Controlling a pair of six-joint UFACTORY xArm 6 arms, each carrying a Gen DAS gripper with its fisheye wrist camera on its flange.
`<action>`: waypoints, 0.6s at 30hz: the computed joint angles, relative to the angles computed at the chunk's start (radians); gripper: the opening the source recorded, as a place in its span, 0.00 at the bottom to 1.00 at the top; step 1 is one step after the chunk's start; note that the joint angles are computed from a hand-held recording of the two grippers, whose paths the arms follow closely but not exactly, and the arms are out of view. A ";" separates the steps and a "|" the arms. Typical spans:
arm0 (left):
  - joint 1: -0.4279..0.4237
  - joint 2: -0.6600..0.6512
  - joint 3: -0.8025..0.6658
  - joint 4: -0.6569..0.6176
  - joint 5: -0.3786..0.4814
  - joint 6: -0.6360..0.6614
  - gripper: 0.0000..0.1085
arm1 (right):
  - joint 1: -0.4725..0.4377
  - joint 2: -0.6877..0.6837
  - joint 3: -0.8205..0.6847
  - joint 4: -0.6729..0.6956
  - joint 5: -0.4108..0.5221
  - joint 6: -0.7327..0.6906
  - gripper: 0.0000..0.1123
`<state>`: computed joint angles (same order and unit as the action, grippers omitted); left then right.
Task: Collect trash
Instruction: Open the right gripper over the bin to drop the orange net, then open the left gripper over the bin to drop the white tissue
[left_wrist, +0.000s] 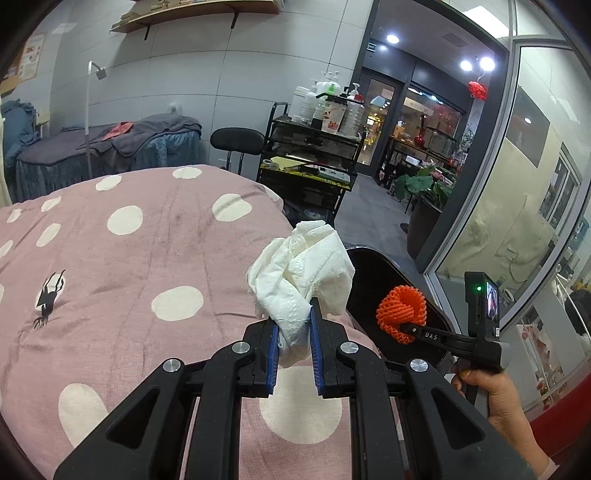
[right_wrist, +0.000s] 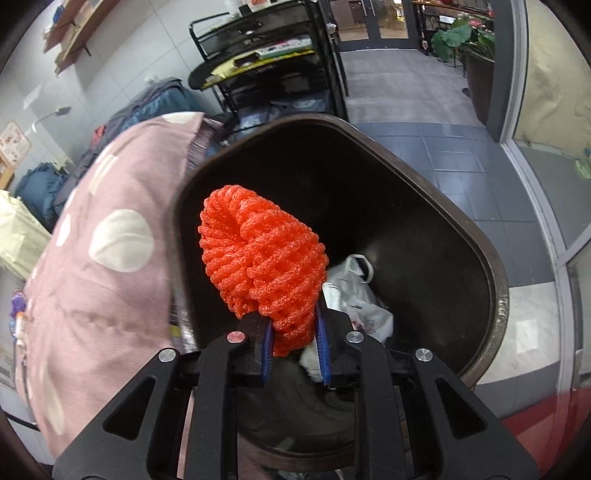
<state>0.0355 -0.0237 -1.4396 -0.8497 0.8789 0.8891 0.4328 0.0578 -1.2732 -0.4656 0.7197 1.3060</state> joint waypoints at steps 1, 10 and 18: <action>-0.004 -0.002 0.003 0.002 0.000 0.002 0.13 | 0.001 0.000 0.004 -0.001 0.004 0.001 0.25; -0.052 -0.020 0.025 0.013 0.002 0.013 0.13 | 0.011 -0.067 0.100 -0.042 -0.017 0.090 0.62; -0.101 -0.018 0.026 0.023 0.027 0.021 0.13 | 0.063 -0.119 0.113 -0.184 0.050 0.162 0.70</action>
